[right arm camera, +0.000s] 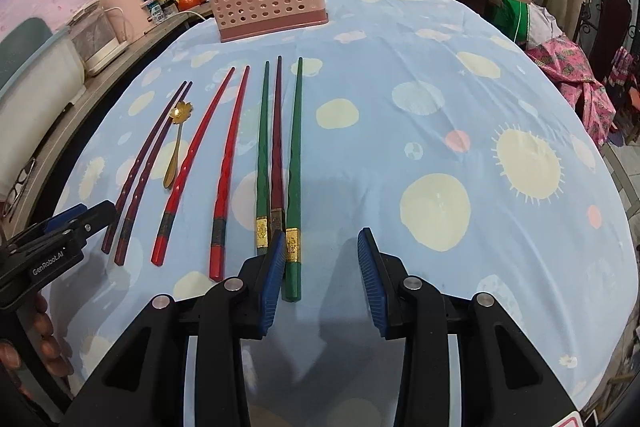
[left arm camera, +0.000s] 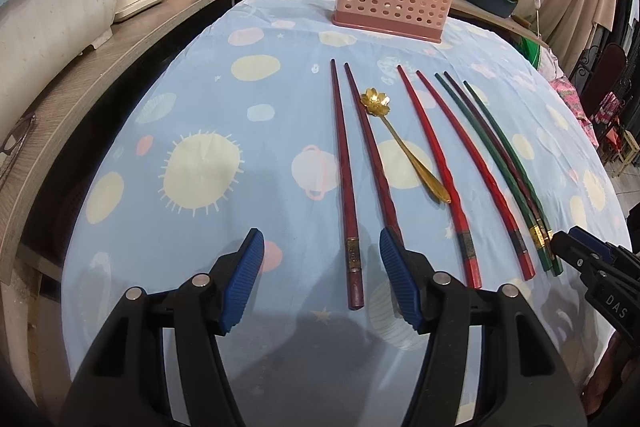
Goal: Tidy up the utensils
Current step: 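Grasp another dark red chopstick with the left tool while the right tool grasps a green chopstick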
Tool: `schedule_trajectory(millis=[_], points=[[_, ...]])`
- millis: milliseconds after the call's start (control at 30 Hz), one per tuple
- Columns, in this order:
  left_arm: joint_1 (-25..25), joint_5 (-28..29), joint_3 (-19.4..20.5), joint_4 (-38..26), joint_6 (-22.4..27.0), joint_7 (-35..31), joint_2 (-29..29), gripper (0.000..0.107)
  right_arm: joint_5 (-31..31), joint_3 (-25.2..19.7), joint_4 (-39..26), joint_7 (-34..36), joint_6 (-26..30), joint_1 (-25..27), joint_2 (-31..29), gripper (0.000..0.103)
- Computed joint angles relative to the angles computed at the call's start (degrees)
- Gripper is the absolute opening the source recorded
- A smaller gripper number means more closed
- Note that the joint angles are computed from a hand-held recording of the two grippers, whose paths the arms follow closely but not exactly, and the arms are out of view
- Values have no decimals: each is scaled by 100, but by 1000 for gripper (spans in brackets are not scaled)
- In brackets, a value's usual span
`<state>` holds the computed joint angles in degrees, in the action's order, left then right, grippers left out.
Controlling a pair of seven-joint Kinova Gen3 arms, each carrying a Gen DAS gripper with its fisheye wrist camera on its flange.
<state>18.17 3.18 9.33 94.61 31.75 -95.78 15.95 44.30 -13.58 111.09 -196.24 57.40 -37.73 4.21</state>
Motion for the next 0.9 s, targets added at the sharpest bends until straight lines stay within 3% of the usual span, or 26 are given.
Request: schedule_trajectory(millis=[333, 533, 700, 900], points=[[11, -59, -51, -24, 55, 72, 82, 56, 1, 1, 25, -12, 14, 13, 15, 34], [35, -128, -63, 54, -42, 124, 53, 52, -13, 20, -6, 43, 127, -26, 68, 26], [-72, 12, 45, 96, -77, -79, 34, 37, 1, 21, 10, 75, 86, -32, 66, 13], [-255, 387, 180, 104, -33, -464, 33, 22, 40, 20, 10, 105, 70, -61, 89, 8]])
